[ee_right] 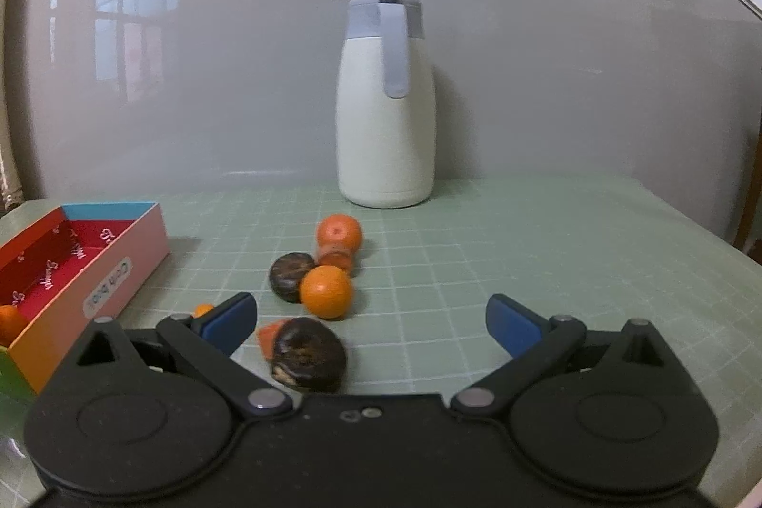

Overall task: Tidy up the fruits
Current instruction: 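Open the left tool over the box while the right tool reaches the dark brown fruit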

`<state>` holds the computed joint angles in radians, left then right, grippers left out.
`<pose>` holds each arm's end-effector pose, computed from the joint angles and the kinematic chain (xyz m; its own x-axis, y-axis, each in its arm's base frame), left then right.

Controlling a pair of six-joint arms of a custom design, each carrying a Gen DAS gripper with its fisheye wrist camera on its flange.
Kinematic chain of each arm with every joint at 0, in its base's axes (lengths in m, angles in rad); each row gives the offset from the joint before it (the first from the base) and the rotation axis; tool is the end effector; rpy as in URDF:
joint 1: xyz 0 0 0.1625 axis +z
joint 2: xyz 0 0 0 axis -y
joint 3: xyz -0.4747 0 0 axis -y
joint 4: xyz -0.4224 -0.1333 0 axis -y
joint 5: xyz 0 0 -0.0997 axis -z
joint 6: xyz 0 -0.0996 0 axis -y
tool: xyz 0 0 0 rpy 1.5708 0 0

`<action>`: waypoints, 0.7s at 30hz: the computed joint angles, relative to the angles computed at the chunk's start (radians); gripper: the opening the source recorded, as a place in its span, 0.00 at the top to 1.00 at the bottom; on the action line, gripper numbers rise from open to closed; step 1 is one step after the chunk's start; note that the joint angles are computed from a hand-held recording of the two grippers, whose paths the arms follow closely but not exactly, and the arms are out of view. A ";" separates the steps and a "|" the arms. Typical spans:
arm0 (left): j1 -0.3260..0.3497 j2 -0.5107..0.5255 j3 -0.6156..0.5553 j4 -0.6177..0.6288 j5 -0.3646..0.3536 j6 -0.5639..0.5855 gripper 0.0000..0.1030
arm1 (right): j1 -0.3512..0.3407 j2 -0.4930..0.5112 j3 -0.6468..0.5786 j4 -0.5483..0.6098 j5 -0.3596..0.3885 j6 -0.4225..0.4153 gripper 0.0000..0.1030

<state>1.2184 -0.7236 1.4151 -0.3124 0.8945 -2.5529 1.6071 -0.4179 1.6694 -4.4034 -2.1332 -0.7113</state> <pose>-0.0636 -0.7399 0.0861 -0.7047 -0.0371 -0.7085 0.6241 0.4424 -0.6440 0.1037 -0.6463 0.0547 -0.6553 0.3871 0.6486 -0.5643 0.3200 -0.7611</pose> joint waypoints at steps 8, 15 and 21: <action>0.004 -0.024 0.025 0.008 0.048 -0.012 0.53 | 0.004 0.014 -0.020 0.041 0.014 -0.005 0.00; -0.023 -0.076 0.163 -0.233 0.058 0.108 0.09 | 0.002 0.014 -0.018 0.065 0.005 -0.002 0.00; -0.025 -0.103 0.193 -0.248 0.060 0.128 0.09 | 0.001 0.016 -0.021 0.096 0.004 -0.005 0.00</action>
<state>1.1937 -0.8261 1.6084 -0.5608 0.9542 -2.4250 1.6077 -0.4021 1.6480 -4.3073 -2.1296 -0.7160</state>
